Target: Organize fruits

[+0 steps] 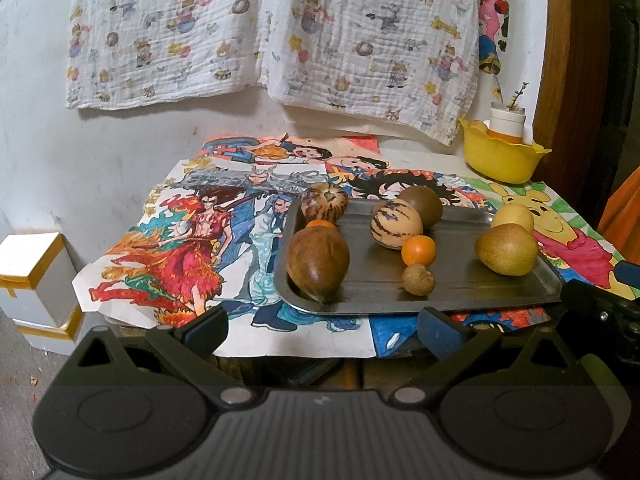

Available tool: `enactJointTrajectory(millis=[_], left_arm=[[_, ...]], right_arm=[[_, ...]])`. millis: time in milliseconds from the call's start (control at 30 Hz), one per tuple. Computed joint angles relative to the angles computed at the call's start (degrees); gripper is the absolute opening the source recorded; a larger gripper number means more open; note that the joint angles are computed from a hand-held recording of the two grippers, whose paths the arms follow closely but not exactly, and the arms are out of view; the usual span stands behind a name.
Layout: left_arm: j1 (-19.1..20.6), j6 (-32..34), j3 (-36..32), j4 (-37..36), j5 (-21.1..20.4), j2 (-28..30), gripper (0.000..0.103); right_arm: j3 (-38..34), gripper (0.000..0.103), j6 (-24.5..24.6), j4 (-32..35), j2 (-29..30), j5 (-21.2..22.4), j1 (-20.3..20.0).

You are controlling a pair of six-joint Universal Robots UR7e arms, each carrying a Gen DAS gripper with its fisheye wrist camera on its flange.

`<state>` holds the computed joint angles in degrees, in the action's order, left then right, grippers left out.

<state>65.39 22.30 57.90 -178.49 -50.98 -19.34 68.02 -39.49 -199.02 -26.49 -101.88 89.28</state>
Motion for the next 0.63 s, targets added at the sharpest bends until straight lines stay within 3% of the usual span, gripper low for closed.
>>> enactJointTrajectory(millis=[633], left_arm=[[0.13,0.10,0.29,-0.22,-0.60,-0.22,0.103]], right_arm=[[0.12,0.102,-0.23,-0.04,-0.09,0.08,-0.04]])
